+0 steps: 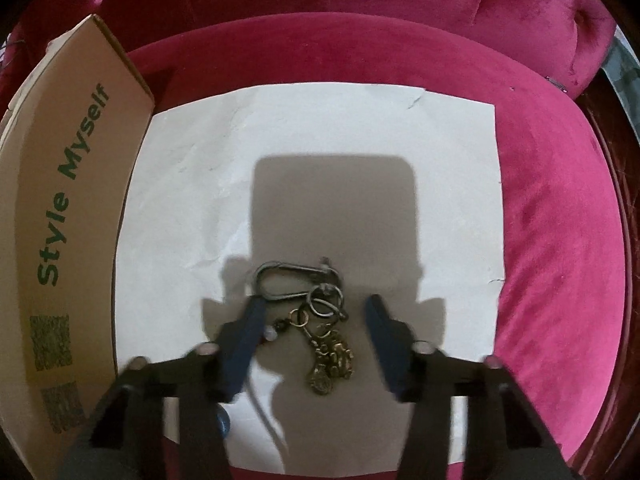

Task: Organize rigid objects
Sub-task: 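Grasp the keychain by its metal rings with the right gripper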

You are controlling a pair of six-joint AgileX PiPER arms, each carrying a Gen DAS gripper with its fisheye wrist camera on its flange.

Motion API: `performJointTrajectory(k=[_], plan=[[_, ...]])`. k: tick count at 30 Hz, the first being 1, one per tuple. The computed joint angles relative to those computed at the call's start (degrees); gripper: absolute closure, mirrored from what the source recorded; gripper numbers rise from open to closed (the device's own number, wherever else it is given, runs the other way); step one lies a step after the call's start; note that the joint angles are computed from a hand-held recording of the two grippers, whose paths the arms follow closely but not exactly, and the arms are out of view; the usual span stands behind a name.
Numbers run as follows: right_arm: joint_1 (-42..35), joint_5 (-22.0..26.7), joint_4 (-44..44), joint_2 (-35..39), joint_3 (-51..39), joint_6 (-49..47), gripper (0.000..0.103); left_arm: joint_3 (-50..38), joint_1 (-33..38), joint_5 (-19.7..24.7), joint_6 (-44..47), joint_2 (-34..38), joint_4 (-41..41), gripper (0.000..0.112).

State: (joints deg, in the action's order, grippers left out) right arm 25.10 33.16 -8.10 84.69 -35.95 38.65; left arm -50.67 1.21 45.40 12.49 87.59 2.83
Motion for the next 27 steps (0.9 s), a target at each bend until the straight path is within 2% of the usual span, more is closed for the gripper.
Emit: performJointTrajectory(k=[1,6,7,13,27], plan=[[-0.19,0.19,-0.10,0.47,-0.51,0.04,0.075,0.00,0.00,0.00,0.00,0.00,0.00,0.100],[-2.89,0.73,3.46,0.17,-0.92,-4.90,0.081,-0.01,0.05,-0.01,0.05,0.00,-0.01,0.100],[-3.38,0.97,3.96,-0.27,-1.00,-5.31,0.086,0.00,-0.02,0.00,0.01,0.00,-0.01,0.100],[-4.02,2.52,5.58,-0.85,-2.17,-7.95,0.086,-0.01,0.06,-0.02,0.14,0.03,-0.15,0.100],[-2.58,9.77,3.80,-6.78,-5.91,-5.67,0.086,0.13,0.37,-0.29,0.49,0.05,-0.36,0.100]])
